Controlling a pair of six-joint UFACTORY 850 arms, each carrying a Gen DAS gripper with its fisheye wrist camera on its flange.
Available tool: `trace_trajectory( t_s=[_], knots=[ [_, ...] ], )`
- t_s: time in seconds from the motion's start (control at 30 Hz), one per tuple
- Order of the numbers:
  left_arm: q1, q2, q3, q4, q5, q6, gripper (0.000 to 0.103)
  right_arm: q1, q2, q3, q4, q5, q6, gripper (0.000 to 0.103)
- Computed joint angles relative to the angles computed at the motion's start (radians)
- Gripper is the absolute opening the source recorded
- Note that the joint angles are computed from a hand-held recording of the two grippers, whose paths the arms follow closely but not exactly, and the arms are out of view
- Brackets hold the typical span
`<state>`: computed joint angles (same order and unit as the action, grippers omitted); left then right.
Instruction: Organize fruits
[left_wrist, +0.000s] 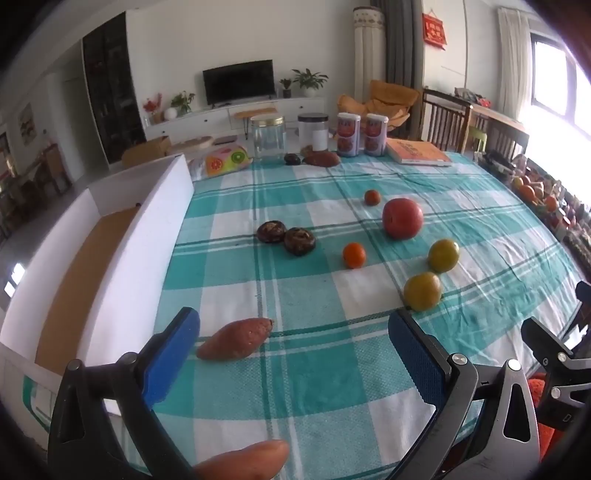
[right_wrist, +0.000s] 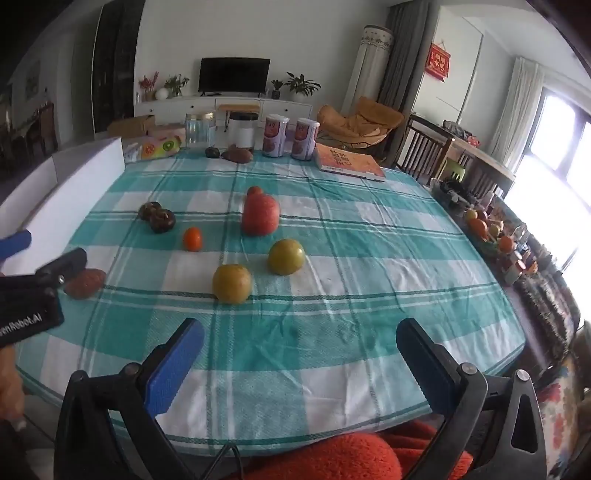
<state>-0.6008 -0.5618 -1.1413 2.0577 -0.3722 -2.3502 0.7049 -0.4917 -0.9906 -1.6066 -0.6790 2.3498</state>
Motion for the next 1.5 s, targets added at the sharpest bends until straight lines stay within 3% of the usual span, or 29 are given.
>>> trace_trajectory(
  t_s=[0.13, 0.33, 1.5],
  knots=[
    [0.001, 0.004, 0.012, -0.003, -0.002, 0.001, 0.102, -0.001, -0.045, 0.012, -0.17, 0.02, 0.247, 0.103],
    [0.011, 0.004, 0.017, -0.017, 0.001, -0.007, 0.102, -0.019, -0.095, 0.005, -0.275, 0.088, 0.394, 0.103],
    [0.008, -0.024, -0.005, -0.038, 0.031, 0.027, 0.102, -0.027, -0.105, 0.012, -0.317, 0.087, 0.455, 0.103]
  ],
)
